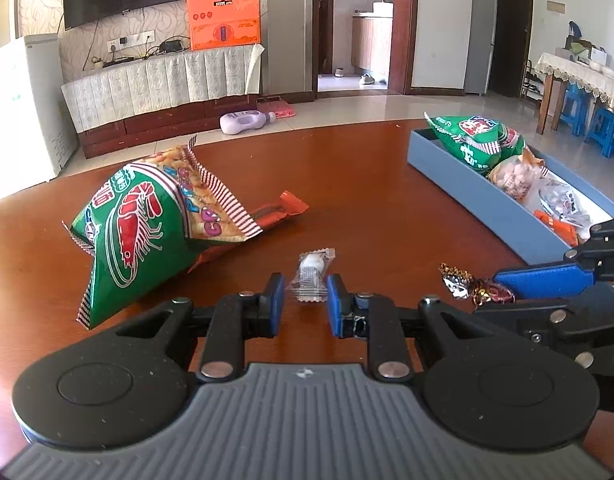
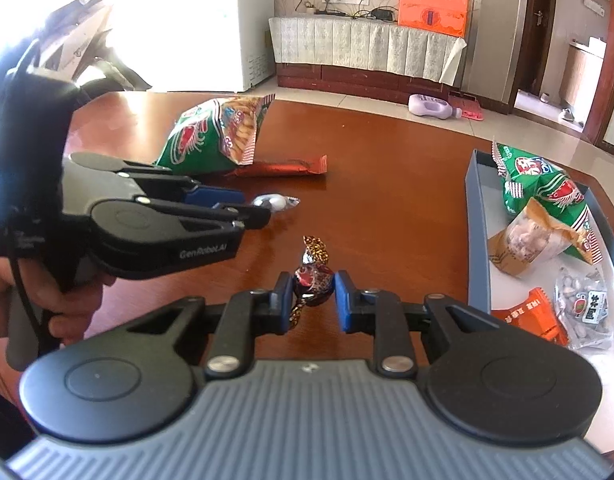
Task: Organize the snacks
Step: 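Carry the clear candy and the gold chocolate with both tools over the box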
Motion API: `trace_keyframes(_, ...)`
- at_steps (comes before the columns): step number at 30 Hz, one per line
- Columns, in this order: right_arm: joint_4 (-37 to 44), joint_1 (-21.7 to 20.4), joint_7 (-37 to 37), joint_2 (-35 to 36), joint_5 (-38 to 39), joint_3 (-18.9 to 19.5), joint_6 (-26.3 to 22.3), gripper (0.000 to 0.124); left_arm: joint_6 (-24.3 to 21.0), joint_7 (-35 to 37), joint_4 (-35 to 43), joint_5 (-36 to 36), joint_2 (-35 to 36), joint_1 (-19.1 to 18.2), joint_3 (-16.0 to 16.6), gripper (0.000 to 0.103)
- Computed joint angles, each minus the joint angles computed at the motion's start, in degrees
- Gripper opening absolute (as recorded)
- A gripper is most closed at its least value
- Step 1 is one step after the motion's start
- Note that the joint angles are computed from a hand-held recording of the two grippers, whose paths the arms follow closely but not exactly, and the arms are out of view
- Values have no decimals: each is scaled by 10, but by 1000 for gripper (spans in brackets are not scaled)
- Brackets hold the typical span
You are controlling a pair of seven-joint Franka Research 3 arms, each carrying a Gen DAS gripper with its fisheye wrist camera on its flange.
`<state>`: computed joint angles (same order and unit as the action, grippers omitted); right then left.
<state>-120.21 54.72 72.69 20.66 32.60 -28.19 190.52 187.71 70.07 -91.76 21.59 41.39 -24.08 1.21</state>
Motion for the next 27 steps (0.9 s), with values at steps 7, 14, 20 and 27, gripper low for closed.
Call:
trace_keyframes(7, -11, 15, -21, -12, 19, -9, 13, 26, 21, -11, -19, -15, -15, -41, 46, 27)
trace_keyframes(14, -20, 40, -73, -25, 76, -23, 34, 26, 41, 2, -43, -34, -34, -58, 58, 27)
trace_keyframes(20, -30, 41, -122, -39, 125, -15, 51, 26, 51, 20, -47, -55, -38, -66, 57, 27)
trace_keyframes(27, -30, 20, -175, -50, 174, 12, 62, 26, 52, 35, -52, -71, -45, -70, 49, 27)
